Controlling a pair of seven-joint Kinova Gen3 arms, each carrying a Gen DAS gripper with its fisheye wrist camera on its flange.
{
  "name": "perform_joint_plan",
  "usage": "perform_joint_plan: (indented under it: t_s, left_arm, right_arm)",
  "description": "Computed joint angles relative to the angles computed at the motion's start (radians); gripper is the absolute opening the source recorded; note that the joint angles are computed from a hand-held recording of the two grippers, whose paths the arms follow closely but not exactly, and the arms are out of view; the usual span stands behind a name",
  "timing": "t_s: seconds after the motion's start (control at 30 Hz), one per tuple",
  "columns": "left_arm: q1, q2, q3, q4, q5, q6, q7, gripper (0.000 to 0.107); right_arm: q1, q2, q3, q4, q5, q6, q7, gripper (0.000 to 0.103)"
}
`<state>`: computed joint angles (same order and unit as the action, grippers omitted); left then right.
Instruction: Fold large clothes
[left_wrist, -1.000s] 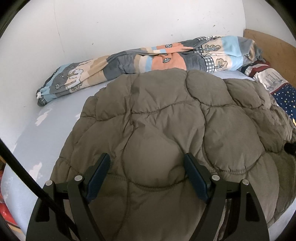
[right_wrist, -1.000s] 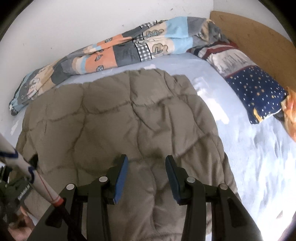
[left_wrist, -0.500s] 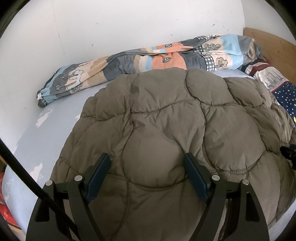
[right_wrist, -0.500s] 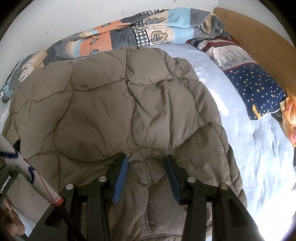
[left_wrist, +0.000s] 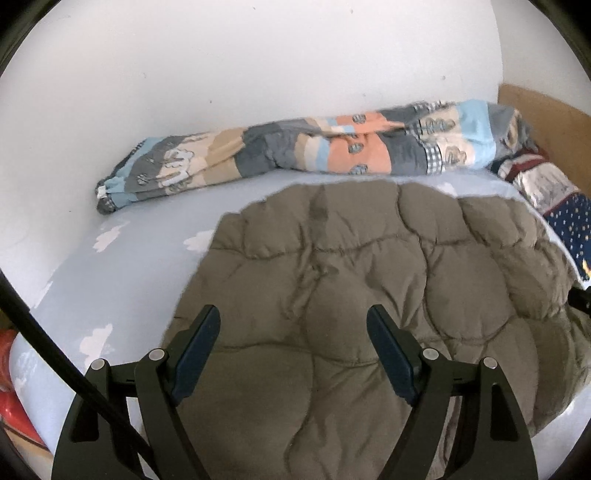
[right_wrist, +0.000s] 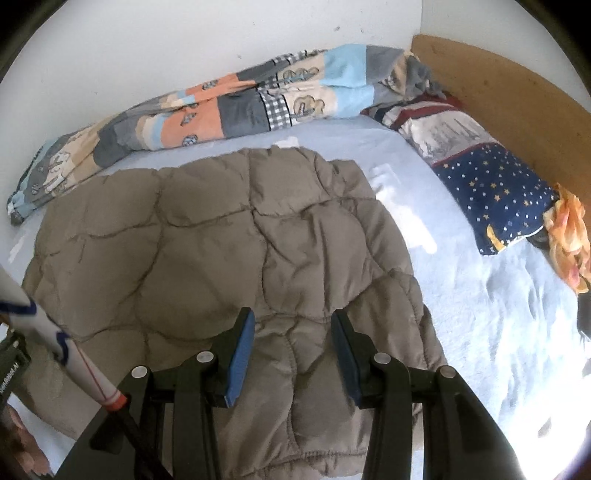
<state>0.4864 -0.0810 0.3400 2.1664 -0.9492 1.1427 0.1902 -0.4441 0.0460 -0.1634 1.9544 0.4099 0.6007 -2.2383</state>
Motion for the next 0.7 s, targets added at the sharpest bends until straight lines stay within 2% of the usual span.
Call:
perform_joint_plan:
  t_s: [0.2, 0.27, 0.33, 0.4, 0.57, 0.7]
  left_arm:
    - [0.051, -0.014, 0.066, 0.0, 0.002, 0.122, 0.048, 0.081]
    - [0.057, -0.02, 0.054, 0.0, 0.031, 0.112, 0.031, 0.081]
    - [0.062, -0.021, 0.058, 0.005, 0.047, 0.117, 0.034, 0.081]
    - [0.069, -0.016, 0.064, 0.006, 0.056, 0.135, 0.038, 0.081]
    - [0.078, -0.015, 0.057, 0.013, 0.07, 0.146, 0.045, 0.081]
    - [0.071, -0.014, 0.047, 0.022, 0.075, 0.134, 0.036, 0.081]
  right_arm:
    - [-0.013, -0.09, -0.057, 0.06, 0.097, -0.029, -0.096, 0.05]
    - [0.003, -0.098, -0.083, 0.068, 0.09, -0.017, -0.093, 0.051]
    - [-0.017, -0.106, -0.062, 0.084, 0.029, -0.022, -0.033, 0.051]
    - [-0.013, -0.109, -0.081, 0.1, 0.01, -0.025, -0.006, 0.051]
    - [-0.041, -0.099, -0.117, 0.125, 0.04, -0.029, -0.006, 0.051]
    - [-0.078, -0.054, -0.128, 0.121, 0.095, -0.012, -0.053, 0.051]
